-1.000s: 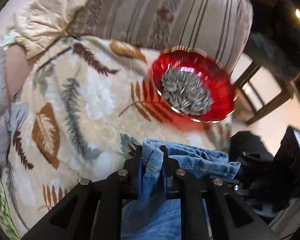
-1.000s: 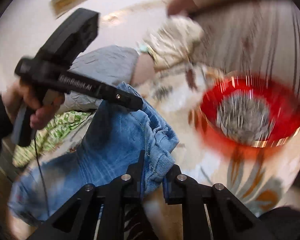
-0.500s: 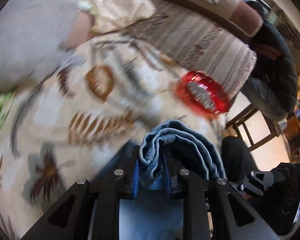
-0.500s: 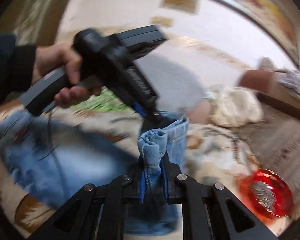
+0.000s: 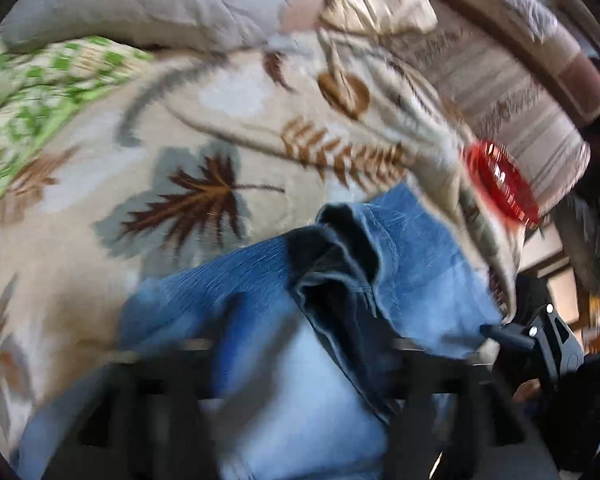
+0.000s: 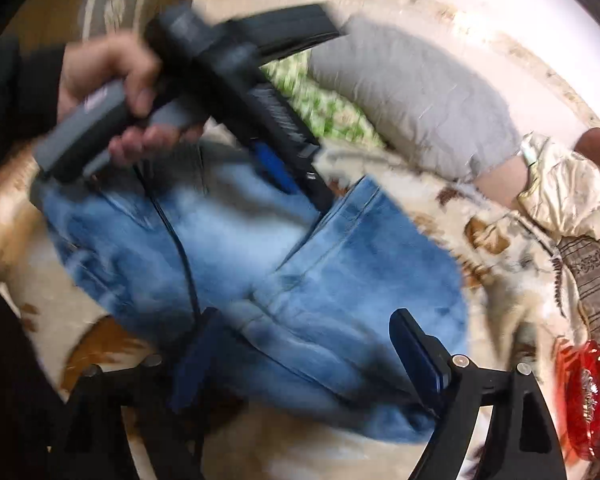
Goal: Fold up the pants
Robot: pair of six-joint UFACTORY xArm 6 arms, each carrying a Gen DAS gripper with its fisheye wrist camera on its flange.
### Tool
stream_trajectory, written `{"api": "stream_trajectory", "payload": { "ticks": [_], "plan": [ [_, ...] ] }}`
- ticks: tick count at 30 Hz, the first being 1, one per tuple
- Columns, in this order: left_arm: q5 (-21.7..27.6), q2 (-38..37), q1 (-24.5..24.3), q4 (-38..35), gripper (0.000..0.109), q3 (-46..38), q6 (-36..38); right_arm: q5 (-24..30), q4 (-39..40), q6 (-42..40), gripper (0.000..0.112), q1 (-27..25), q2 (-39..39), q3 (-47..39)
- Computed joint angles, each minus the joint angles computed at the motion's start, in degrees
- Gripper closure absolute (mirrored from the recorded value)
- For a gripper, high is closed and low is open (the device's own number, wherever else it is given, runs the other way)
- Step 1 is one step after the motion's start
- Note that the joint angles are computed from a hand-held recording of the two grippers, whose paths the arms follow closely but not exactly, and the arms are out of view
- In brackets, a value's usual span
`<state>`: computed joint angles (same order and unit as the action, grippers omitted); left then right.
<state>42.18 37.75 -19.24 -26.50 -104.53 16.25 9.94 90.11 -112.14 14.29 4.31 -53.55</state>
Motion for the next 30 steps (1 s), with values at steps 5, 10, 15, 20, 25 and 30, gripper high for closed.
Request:
{"api": "stream_trajectory", "payload": {
  "ticks": [5, 10, 15, 20, 25, 30],
  "plan": [
    [-5.7, -13.7, -1.8, 0.4, 0.017, 14.9, -3.1, 17.1, -5.7, 4.9, 0.018, -12.5, -8.8, 3.7],
    [-5.3, -20.6, -4.7, 2.6, 0.014, 21.6, -17.0, 32.7, -20.7, 18.6, 0.016, -22.2, -2.3, -8.1],
    [-8.8, -16.7, -8.0, 11.3, 0.014, 22.3, -32.3, 43.3, -33.6, 34.0, 0.016, -24.4, 12.1, -27.1],
    [-10.2, -8.8, -9.2, 16.7, 0.014, 18.3, -41.7, 44.4, -47.1, 47.8, 0.016, -21.2, 26.0, -43.6],
    [-16.3, -8.0, -9.4, 20.9, 0.014, 20.6, -48.9, 49.3, -51.9, 62.0, 0.016, -20.0, 37.7, -57.9],
    [-14.4, -8.3, -9.5, 29.4, 0.04, 20.6, -55.0, 54.7, -49.4, 69.5, 0.041, -20.2, 44.8, -65.4]
  ]
}}
